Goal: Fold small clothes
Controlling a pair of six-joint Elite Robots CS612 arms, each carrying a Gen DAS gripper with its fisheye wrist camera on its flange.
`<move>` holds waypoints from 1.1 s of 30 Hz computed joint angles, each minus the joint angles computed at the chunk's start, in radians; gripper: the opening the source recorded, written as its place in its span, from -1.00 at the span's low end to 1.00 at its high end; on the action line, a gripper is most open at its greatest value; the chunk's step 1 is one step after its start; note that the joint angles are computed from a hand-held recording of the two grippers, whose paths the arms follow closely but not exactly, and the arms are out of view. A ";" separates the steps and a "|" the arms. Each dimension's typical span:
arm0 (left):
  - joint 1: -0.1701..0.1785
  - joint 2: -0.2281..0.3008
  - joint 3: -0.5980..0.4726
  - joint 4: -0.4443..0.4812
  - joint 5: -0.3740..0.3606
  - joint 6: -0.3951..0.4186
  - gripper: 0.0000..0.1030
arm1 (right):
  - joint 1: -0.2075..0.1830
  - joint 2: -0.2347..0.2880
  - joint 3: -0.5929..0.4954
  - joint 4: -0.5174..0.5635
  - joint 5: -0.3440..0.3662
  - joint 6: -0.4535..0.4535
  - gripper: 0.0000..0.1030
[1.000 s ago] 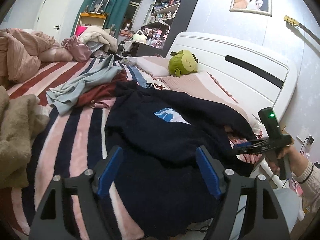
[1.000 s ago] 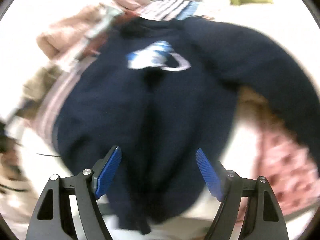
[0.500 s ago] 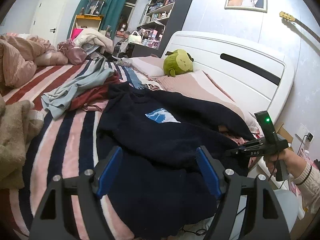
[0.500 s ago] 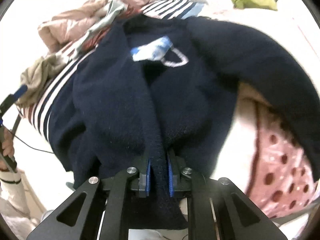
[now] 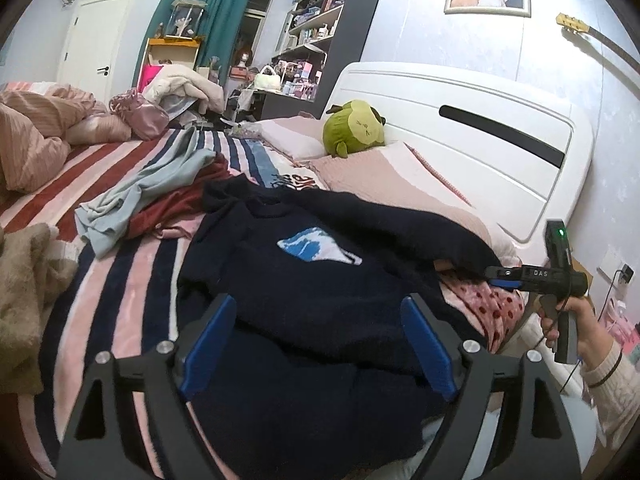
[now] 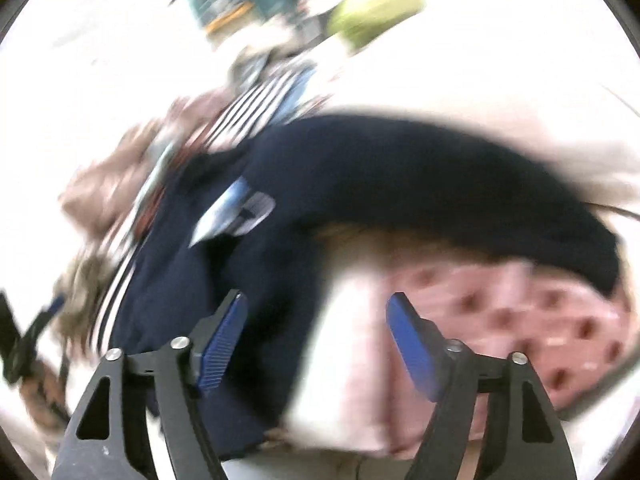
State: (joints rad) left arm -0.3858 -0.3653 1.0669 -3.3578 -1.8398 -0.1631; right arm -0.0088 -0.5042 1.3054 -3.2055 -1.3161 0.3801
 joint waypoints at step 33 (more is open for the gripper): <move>-0.056 0.041 -0.131 0.159 0.090 0.075 0.63 | -0.082 0.081 0.030 -0.375 -0.257 0.237 -0.81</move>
State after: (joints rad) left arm -0.4415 -0.3244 0.9362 -3.1990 -1.7494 -0.0881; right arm -0.0905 -0.4236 1.3357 -3.5802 -1.5727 0.6167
